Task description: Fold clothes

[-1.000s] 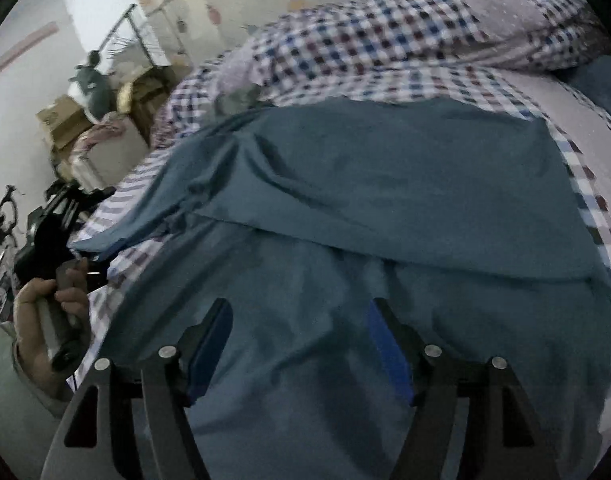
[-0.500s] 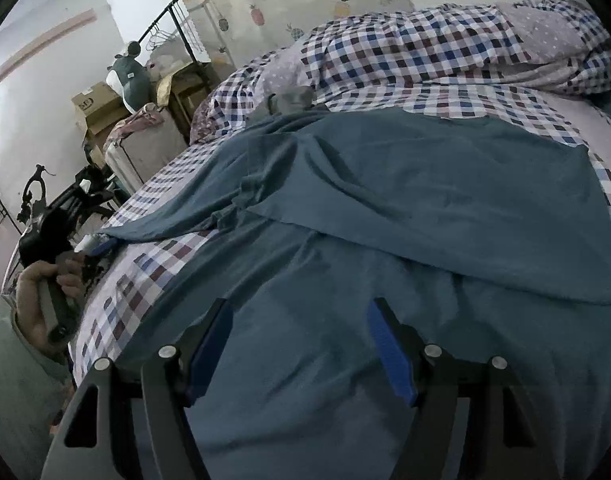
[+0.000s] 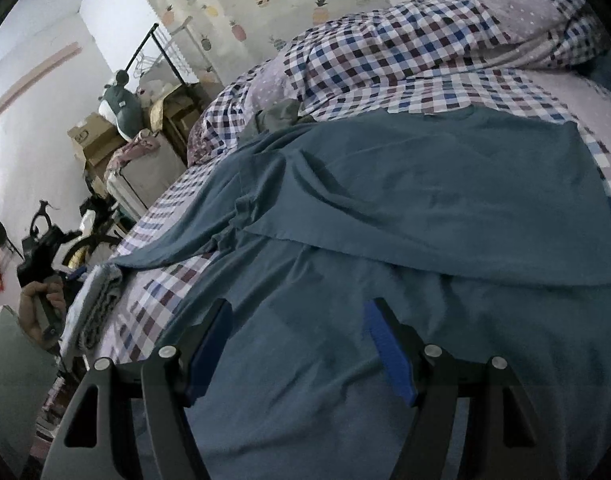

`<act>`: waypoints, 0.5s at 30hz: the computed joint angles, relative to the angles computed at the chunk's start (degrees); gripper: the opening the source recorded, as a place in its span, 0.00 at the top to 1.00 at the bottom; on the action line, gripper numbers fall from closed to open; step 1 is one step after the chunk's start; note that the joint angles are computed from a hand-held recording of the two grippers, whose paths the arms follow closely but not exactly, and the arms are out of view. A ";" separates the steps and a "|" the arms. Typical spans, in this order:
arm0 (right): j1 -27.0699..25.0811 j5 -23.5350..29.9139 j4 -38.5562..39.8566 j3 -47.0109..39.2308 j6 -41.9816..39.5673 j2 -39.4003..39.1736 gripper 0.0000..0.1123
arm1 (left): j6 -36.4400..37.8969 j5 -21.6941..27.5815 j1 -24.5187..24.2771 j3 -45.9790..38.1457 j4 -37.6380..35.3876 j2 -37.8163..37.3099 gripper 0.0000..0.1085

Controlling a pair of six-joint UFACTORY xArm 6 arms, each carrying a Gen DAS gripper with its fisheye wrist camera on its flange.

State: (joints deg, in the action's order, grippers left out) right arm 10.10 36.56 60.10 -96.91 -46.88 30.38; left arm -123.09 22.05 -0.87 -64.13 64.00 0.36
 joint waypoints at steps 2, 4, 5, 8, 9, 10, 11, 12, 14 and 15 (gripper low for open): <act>-0.46 0.97 0.77 -0.58 0.39 0.37 0.34 | 5.35 1.78 1.01 0.13 -3.09 0.06 0.24; -0.83 2.04 1.24 -1.20 1.10 0.80 0.34 | 10.18 2.55 2.14 -0.05 -6.54 0.81 0.28; -0.94 2.49 1.67 -1.36 1.05 0.94 0.34 | 11.68 1.02 3.19 0.27 -8.63 1.34 0.29; -0.98 2.91 3.26 -1.33 -0.15 0.98 0.34 | 15.48 -2.73 5.29 0.58 -14.80 2.94 0.41; -0.94 2.89 3.67 -1.25 -0.52 0.95 0.34 | 17.03 -2.25 5.25 0.35 -16.43 3.23 0.41; -0.81 2.52 3.83 -1.03 -0.84 0.85 0.34 | 18.87 -1.36 5.07 -0.31 -17.91 3.77 0.41; -0.68 2.16 3.99 -0.81 -1.16 0.75 0.34 | 20.00 -0.23 4.86 -1.27 -18.55 4.43 0.41; -0.58 1.95 4.23 -0.65 -1.52 0.68 0.34 | 21.07 0.92 4.65 -2.24 -19.13 5.11 0.41; -0.45 1.90 4.54 -0.58 -1.89 0.72 0.34 | 23.68 3.16 4.42 -4.26 -21.09 6.58 0.41; -0.39 1.94 4.65 -0.57 -2.05 0.74 0.34 | 24.84 3.64 4.57 -5.01 -22.30 7.32 0.41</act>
